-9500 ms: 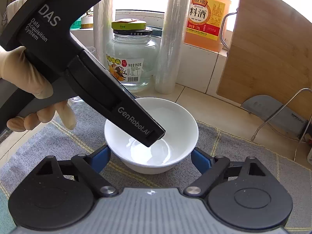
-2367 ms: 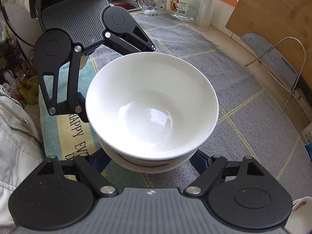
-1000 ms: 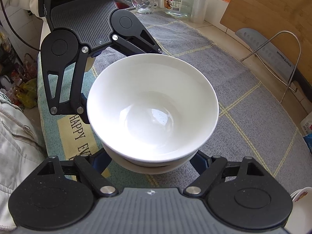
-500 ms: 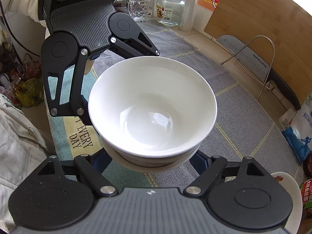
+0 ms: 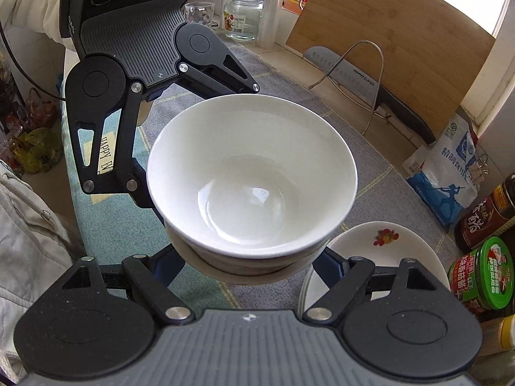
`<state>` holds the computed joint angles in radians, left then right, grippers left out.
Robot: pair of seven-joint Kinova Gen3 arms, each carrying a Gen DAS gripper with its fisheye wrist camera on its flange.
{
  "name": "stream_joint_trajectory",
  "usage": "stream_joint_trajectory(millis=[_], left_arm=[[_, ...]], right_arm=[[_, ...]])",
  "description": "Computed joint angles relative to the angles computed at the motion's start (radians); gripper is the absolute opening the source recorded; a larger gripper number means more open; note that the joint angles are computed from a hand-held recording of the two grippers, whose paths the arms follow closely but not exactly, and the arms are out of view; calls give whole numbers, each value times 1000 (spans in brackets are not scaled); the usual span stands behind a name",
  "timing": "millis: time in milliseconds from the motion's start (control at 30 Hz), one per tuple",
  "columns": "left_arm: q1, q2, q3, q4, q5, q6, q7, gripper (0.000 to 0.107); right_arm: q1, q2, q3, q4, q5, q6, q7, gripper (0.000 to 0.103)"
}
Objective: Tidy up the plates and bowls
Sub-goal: 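Lift the bowl stack with both tools and carry it toward the flower-print plates, then lower the bowl stack onto the flower-print plate stack with both tools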
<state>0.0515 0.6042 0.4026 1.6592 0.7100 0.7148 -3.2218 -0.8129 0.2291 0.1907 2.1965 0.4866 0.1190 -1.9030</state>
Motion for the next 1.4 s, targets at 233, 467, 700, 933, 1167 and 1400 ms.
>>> stream_joint_trajectory(millis=[233, 467, 700, 933, 1167, 1400], left_arm=[[74, 58, 14, -98, -29, -25, 35, 81], [137, 134, 17, -225, -101, -11, 100, 81], [197, 204, 9, -341, -175, 17, 172, 80], [230, 250, 4, -413, -225, 40, 224, 80], [244, 262, 3, -440, -248, 48, 252, 80], [252, 272, 5, -452, -259, 44, 264, 80]], right_arm=[[-40, -49, 131, 60, 105, -19, -53, 89], [-7, -60, 185, 96, 147, -49, -58, 89], [123, -41, 132, 112, 61, -89, 52, 89], [220, -1, 76, 103, -28, -120, 145, 89], [272, 6, 34, 105, -118, -132, 222, 89], [285, 17, 27, 107, -210, -145, 297, 89]])
